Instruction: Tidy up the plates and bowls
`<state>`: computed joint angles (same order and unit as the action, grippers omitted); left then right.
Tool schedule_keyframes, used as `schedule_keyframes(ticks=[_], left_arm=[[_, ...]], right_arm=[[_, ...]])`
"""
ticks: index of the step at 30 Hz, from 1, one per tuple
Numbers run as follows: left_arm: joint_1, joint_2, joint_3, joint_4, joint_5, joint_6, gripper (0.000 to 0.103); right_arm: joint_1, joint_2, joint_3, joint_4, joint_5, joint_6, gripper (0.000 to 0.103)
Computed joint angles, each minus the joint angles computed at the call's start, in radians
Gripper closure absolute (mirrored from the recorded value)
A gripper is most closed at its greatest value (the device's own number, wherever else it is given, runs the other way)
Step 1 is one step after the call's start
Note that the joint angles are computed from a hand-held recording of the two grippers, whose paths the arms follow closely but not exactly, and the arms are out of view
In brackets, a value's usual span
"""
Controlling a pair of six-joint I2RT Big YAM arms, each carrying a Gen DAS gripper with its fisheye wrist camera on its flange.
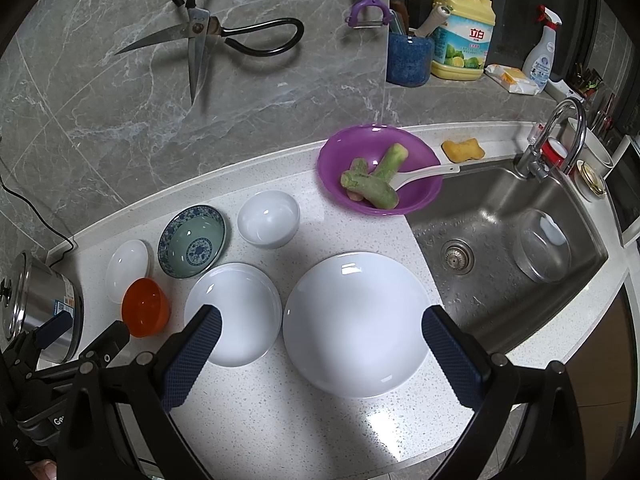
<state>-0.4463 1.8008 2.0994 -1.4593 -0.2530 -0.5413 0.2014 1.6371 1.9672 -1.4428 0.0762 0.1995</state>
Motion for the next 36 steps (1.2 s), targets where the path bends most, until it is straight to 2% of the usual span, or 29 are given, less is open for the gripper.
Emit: schedule_keyframes(ticks=[36], left_arm=[[0.005,-0.004,-0.015,0.009,0.003,0.001,0.002]], right_arm=[[0.005,0.001,-0.003,-0.003,0.004,0.004,0.001]])
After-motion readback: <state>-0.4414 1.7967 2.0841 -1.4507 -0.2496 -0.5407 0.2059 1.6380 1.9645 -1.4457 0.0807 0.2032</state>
